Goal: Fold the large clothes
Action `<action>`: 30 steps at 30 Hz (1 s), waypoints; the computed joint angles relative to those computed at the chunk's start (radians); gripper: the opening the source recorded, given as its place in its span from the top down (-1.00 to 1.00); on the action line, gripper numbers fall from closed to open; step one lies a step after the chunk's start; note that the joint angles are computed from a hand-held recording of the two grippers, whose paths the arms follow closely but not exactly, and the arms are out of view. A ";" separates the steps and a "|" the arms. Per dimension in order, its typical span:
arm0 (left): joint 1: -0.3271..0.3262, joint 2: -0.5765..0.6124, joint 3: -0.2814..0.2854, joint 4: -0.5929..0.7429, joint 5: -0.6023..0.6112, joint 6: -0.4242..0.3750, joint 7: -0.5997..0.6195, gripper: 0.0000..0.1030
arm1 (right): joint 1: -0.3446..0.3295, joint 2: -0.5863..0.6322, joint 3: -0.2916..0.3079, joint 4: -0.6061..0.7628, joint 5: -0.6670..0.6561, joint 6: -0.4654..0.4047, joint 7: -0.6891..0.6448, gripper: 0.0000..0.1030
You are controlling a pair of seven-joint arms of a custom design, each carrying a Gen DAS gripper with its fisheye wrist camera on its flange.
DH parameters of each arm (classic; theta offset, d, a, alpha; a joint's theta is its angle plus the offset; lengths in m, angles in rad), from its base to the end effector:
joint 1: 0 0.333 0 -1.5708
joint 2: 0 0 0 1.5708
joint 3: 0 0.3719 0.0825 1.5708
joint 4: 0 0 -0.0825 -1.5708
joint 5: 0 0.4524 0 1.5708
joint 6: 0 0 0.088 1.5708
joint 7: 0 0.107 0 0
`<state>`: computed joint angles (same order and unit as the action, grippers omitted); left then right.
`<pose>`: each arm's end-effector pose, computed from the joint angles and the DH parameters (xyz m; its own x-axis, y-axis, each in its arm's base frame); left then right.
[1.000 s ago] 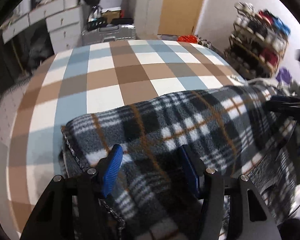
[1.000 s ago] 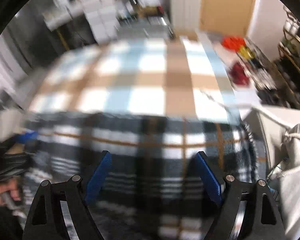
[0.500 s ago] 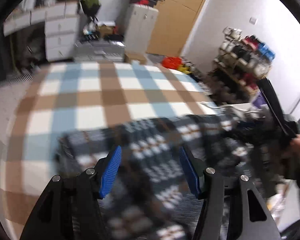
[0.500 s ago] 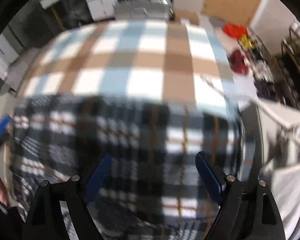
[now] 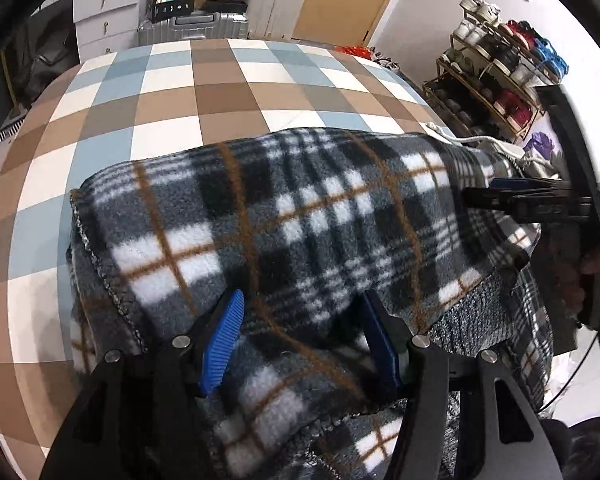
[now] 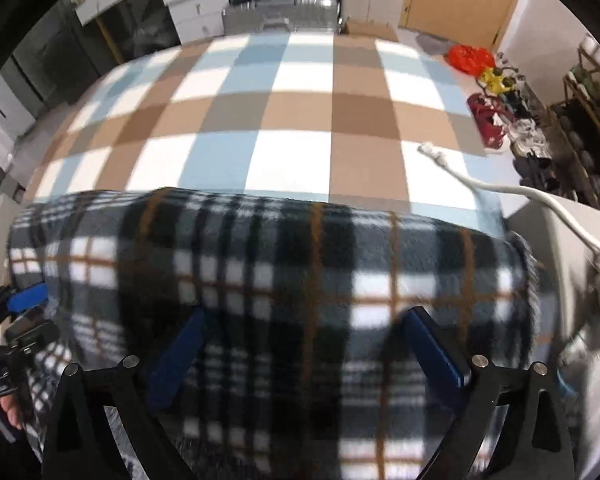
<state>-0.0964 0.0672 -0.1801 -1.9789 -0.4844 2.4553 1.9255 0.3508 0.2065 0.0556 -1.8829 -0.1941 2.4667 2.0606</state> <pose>0.6456 -0.1807 0.5024 -0.3604 -0.8869 0.2889 -0.8715 0.2097 -0.4433 0.6548 0.2797 0.4606 0.0479 -0.9984 -0.0303 -0.9206 -0.0324 -0.3892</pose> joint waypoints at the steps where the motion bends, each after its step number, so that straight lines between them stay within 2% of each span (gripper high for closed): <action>1: -0.002 0.001 0.000 0.000 0.015 0.001 -0.009 -0.06 | -0.003 -0.016 0.004 -0.024 0.014 0.016 -0.007 -0.93; 2: -0.002 -0.003 0.000 -0.005 0.018 0.007 -0.006 -0.06 | -0.007 -0.025 0.009 -0.045 0.032 0.016 -0.025 -0.95; 4: -0.005 -0.002 -0.001 -0.012 0.025 0.024 -0.008 -0.06 | -0.001 -0.014 0.010 -0.054 0.020 -0.046 -0.028 -1.00; 6: -0.006 -0.008 -0.001 -0.018 0.034 0.028 -0.017 -0.06 | 0.014 -0.024 0.003 -0.087 -0.044 0.002 -0.008 -1.00; 8: -0.007 -0.003 0.000 -0.012 0.045 0.027 -0.037 -0.06 | 0.012 -0.015 0.002 -0.075 -0.035 -0.001 0.015 -1.00; 11: -0.007 0.002 0.002 -0.005 0.078 0.023 -0.039 -0.06 | 0.018 0.017 0.002 -0.031 -0.058 -0.022 0.012 -1.00; 14: -0.010 0.007 0.009 -0.007 0.175 0.056 -0.081 -0.06 | 0.021 0.058 0.006 0.029 -0.049 -0.037 -0.026 -1.00; 18: 0.009 0.028 0.019 0.007 0.212 0.091 -0.105 -0.06 | 0.034 0.144 0.000 0.153 -0.045 -0.067 -0.061 -1.00; 24: 0.028 0.037 0.019 0.005 0.226 0.138 -0.117 -0.06 | 0.080 0.200 -0.037 0.222 -0.098 -0.025 -0.034 -0.97; 26: 0.028 0.026 0.015 -0.002 0.235 0.127 -0.112 -0.06 | 0.080 0.141 -0.034 0.143 -0.104 0.057 -0.014 -0.79; 28: 0.027 0.000 0.015 -0.016 0.234 0.108 -0.115 -0.07 | 0.036 0.033 0.016 -0.014 0.007 0.223 -0.055 -0.78; 30: 0.033 -0.019 0.016 -0.027 0.189 0.091 -0.074 -0.07 | 0.025 -0.067 0.033 -0.160 0.064 0.374 -0.064 -0.81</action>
